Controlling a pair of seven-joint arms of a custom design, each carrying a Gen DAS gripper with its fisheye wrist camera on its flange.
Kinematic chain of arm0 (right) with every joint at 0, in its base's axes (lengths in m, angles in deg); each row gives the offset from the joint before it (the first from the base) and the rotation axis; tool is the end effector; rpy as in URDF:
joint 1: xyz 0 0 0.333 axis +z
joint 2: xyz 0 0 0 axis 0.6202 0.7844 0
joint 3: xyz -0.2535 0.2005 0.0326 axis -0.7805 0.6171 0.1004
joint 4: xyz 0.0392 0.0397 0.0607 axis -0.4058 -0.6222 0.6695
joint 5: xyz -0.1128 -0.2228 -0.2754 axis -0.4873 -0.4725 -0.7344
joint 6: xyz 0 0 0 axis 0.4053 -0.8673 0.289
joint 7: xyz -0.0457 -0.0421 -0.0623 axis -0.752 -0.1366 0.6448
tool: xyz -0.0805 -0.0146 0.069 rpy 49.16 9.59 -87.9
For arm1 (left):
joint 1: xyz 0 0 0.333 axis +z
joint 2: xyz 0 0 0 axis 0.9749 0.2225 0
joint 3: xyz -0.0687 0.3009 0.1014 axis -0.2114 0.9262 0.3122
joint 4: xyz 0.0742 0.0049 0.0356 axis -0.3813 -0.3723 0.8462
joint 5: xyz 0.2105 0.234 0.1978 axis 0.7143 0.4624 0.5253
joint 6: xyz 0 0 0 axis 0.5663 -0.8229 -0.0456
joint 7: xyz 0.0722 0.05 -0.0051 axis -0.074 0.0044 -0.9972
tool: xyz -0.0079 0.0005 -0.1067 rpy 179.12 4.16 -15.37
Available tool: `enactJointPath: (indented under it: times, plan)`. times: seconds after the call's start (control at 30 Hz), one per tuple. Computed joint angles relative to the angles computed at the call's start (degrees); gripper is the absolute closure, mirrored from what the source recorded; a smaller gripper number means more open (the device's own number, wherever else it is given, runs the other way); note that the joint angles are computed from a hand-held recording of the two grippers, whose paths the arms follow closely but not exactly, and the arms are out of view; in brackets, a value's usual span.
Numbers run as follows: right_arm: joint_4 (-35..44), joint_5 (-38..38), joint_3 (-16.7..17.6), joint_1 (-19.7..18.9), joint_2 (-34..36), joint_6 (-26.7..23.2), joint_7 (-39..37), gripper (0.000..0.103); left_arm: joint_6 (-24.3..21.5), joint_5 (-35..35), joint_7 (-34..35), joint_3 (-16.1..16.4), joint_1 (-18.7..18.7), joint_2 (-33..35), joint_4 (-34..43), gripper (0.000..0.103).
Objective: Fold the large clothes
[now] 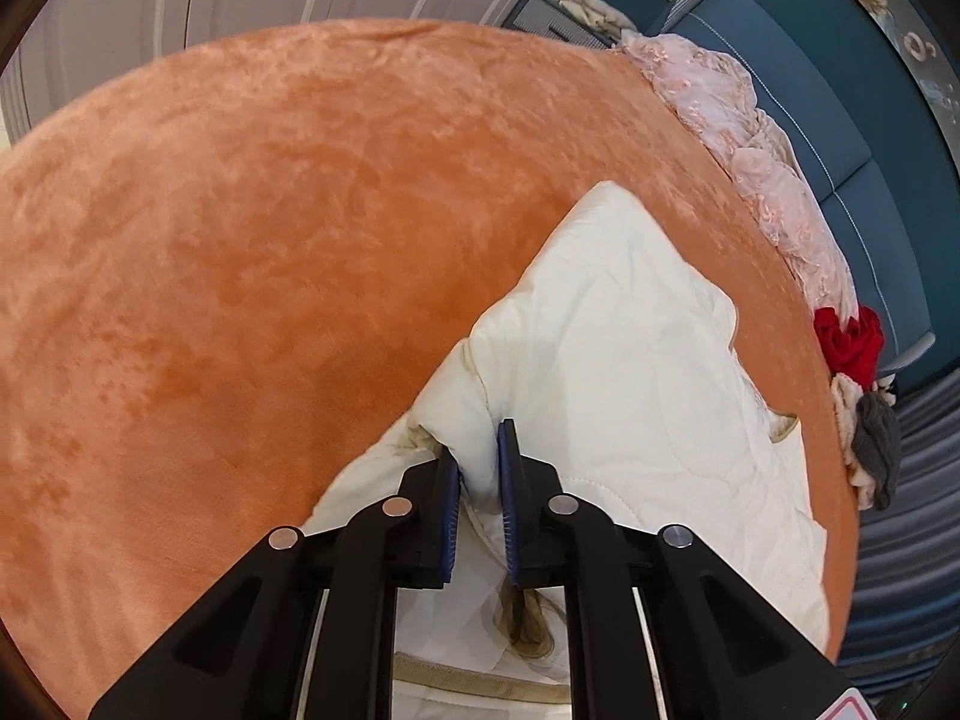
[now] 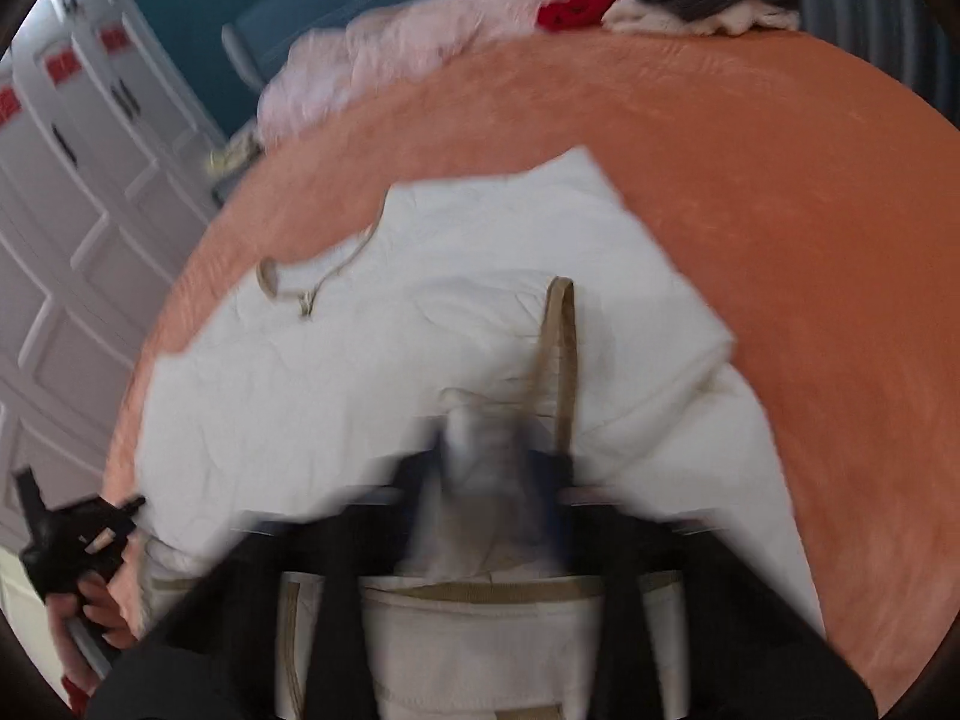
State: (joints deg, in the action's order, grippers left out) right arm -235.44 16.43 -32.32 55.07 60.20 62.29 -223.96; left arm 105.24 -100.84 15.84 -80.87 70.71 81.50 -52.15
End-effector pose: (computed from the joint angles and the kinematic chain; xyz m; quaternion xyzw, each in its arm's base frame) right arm 0.3667 0.2047 0.4776 -0.3617 0.8687 -0.1811 0.2861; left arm 0.5639 -0.2329 0.4598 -0.7416 0.5942 -0.3109 0.0143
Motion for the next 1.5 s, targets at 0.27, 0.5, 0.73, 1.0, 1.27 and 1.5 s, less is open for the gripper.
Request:
enactJointPath:
  times: [0.27, 0.5, 0.73, 1.0, 1.27, 1.5]
  plan:
    - [5.1, -8.9, 2.3, 0.2, 2.0, -7.3, -1.8, 0.098, 2.4, 10.4, -2.6, 3.0, -2.1, -1.0, -1.8, 0.094]
    - [4.1, -0.7, -1.0, 2.5, 7.5, -6.2, -8.4, 0.090, 0.1, 37.9, -16.3, 7.5, -7.0, 0.9, -0.4, 0.089]
    - [5.3, -7.0, 5.4, 3.7, -1.3, -18.1, -0.5, 0.074, 4.4, 33.1, -11.7, 5.0, -4.1, -8.7, -7.6, 0.087]
    - [14.1, -6.6, 0.4, 4.8, 14.0, -3.6, -10.0, 0.074, 2.2, 33.5, -6.6, 2.1, -9.8, -0.9, 2.2, 0.087]
    - [14.1, -15.8, 0.7, 6.7, 20.1, -3.7, -3.5, 0.074, 6.9, 54.9, -24.4, 7.9, -15.0, 5.1, 1.3, 0.086]
    - [14.7, -20.8, 0.6, 8.3, 21.3, -6.4, 1.1, 0.074, 6.9, 63.9, -32.9, 9.2, -16.4, 5.7, 1.8, 0.086]
